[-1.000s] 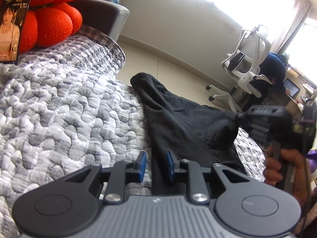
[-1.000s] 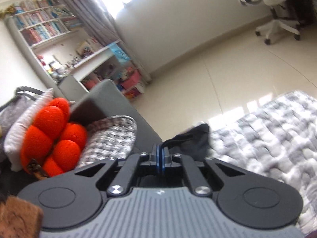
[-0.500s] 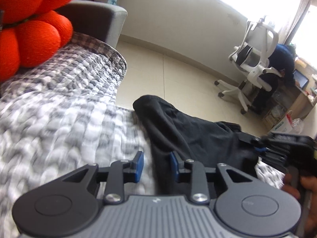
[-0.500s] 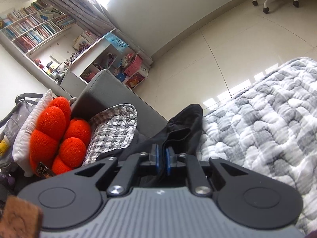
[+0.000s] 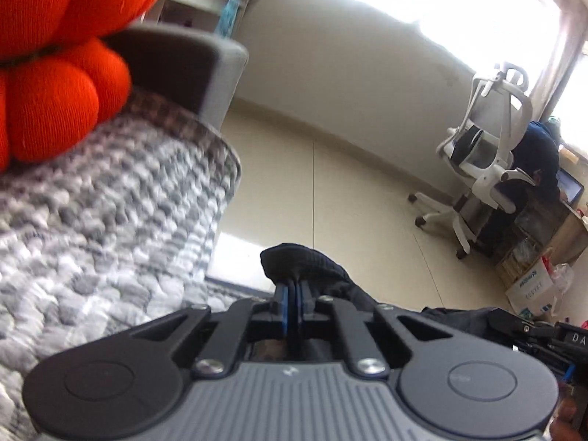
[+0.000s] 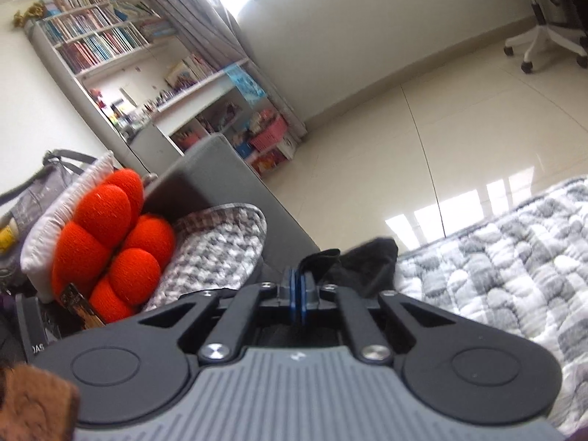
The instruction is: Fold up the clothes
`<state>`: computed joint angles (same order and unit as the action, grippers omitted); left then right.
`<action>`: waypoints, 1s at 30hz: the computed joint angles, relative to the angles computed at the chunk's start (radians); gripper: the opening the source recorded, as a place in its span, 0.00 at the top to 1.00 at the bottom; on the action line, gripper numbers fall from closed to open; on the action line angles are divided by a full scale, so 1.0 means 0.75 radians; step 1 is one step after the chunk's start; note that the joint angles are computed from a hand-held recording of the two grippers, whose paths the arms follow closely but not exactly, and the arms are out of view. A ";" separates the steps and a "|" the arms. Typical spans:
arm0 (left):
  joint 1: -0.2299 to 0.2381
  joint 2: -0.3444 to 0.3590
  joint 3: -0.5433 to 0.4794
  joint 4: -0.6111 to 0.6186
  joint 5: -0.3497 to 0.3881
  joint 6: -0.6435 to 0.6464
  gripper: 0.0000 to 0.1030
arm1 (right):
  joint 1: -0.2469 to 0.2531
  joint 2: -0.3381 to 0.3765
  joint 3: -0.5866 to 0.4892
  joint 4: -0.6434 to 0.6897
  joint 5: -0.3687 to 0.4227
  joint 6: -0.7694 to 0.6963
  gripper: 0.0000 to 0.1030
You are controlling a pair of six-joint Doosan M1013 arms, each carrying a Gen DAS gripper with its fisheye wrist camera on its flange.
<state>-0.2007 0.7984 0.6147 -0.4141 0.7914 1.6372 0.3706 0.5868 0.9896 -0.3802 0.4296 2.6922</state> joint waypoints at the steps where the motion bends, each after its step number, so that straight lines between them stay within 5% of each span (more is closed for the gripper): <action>1: -0.009 0.006 -0.011 0.056 0.008 -0.003 0.96 | -0.002 0.002 -0.002 -0.012 0.000 0.002 0.96; 4: -0.036 0.046 -0.075 0.243 0.091 -0.033 0.92 | -0.007 0.047 -0.072 0.040 0.125 -0.074 0.96; 6: -0.043 0.030 -0.040 0.277 0.042 -0.023 0.90 | -0.007 0.076 -0.114 0.065 0.202 -0.107 0.95; 8: -0.044 0.019 -0.029 0.300 0.034 -0.027 0.80 | -0.007 0.078 -0.112 0.069 0.205 -0.107 0.92; 10: -0.041 -0.001 -0.002 0.310 0.010 -0.036 0.60 | -0.004 0.068 -0.102 0.057 0.202 -0.097 0.87; 14: -0.029 -0.060 0.082 0.252 -0.047 -0.005 0.55 | 0.010 0.050 -0.108 0.039 0.258 -0.155 0.84; 15: -0.026 -0.072 0.100 0.223 -0.039 0.017 0.53 | 0.013 0.039 -0.095 0.044 0.251 -0.161 0.74; 17: -0.020 -0.095 0.134 0.168 -0.021 0.062 0.52 | 0.021 0.015 -0.064 0.029 0.230 -0.156 0.61; 30: 0.024 -0.259 0.389 -0.191 0.103 0.426 0.62 | 0.086 -0.050 0.001 0.158 0.314 -0.289 0.61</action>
